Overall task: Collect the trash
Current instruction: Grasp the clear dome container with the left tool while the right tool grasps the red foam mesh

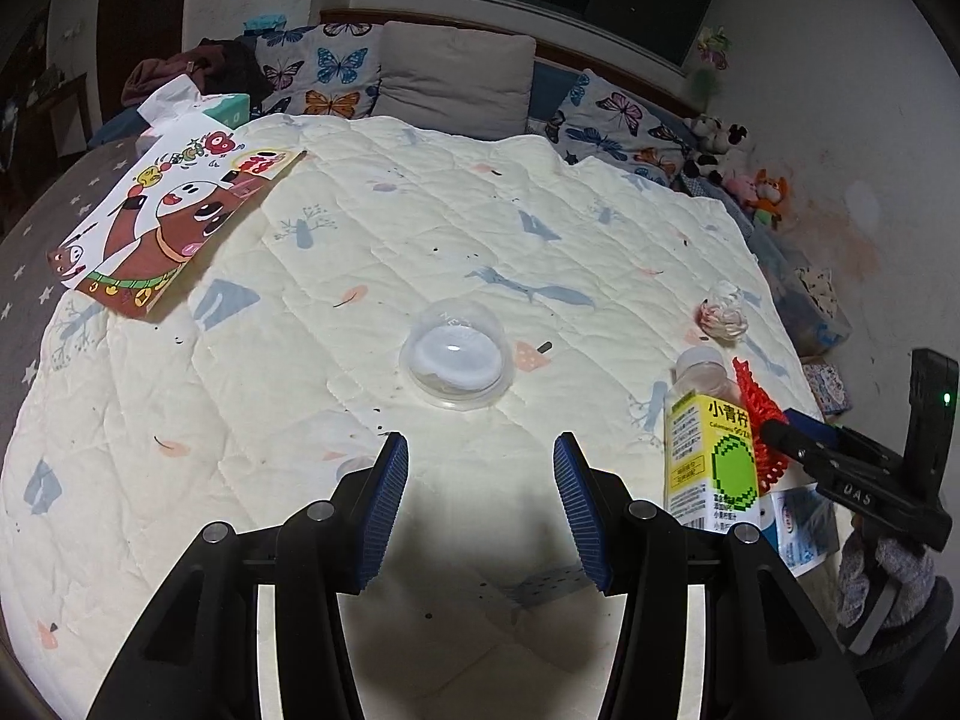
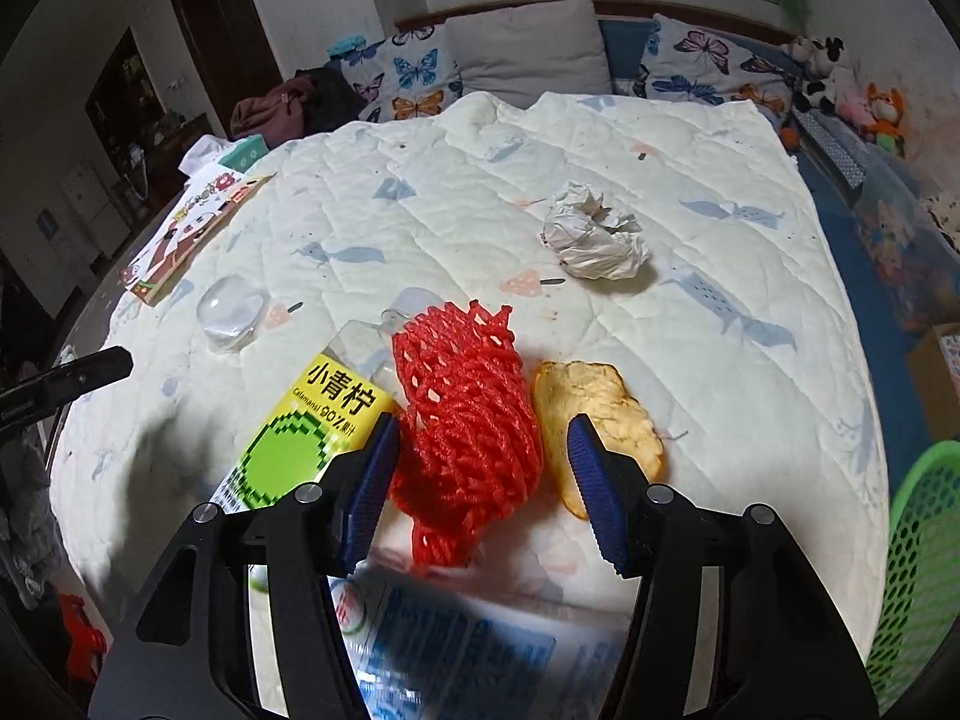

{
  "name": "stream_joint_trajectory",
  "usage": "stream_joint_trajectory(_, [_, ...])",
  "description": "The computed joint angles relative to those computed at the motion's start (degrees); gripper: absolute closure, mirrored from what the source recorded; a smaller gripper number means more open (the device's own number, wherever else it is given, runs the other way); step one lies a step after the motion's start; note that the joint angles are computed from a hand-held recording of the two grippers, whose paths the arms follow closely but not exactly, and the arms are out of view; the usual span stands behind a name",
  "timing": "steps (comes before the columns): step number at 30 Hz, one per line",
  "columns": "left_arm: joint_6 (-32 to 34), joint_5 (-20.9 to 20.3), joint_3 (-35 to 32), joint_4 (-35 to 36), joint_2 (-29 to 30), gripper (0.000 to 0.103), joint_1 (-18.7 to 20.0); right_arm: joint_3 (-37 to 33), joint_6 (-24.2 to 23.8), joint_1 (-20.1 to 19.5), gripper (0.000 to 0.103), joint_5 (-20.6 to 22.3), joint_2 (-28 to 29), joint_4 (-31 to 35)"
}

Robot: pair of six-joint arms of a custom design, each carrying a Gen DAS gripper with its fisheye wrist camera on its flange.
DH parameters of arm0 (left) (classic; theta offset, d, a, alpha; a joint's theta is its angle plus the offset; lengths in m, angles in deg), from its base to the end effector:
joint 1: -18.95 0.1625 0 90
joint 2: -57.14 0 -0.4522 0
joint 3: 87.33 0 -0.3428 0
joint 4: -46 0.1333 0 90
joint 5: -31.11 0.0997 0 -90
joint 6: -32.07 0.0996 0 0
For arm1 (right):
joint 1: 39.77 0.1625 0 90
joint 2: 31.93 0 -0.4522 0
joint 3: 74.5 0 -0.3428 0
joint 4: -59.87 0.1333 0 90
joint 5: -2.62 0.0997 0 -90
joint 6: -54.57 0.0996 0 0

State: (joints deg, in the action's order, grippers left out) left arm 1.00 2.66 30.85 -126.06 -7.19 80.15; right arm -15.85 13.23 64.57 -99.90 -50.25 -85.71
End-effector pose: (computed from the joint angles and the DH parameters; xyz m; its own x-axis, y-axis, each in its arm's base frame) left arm -0.0514 -0.5519 0.2986 -0.7482 -0.5139 -0.4197 0.0448 0.5919 -0.8048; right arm 0.3094 -0.7594 0.0152 -0.5629 -0.7575 0.3308 -0.8135 0.5786 -0.0593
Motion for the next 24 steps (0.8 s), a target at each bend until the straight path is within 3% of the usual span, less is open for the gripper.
stream_joint_trajectory(5, [1.0, -0.3, -2.3, 1.8, 0.9, 0.054, 1.8, -1.7, 0.8, 0.1, 0.05, -0.6, 0.8, 1.4])
stream_joint_trajectory(7, [2.7, -0.5, -3.3, 1.7, 1.3, 0.046, 2.4, -2.0, 1.6, -0.1, 0.049, 0.3, 0.8, 1.5])
stream_joint_trajectory(11, [7.4, -0.3, -5.9, 0.5, 2.9, 0.044, 4.0, -4.6, 2.7, -0.2, 0.048, 0.3, 1.6, 5.3])
stream_joint_trajectory(16, [12.6, -1.1, -9.9, 1.4, 4.8, 0.035, 6.4, -5.7, 3.2, -0.5, 0.046, 0.9, 1.9, 7.9])
stream_joint_trajectory(18, [14.4, -2.4, -11.2, 1.7, 5.1, 0.035, 7.3, -5.9, 3.5, -0.6, 0.054, 1.5, 1.8, 9.1])
stream_joint_trajectory(24, [19.7, -4.2, -13.7, 0.2, 6.7, 0.035, 9.0, -1.5, 1.2, -0.3, 0.063, 1.8, 0.0, 3.2])
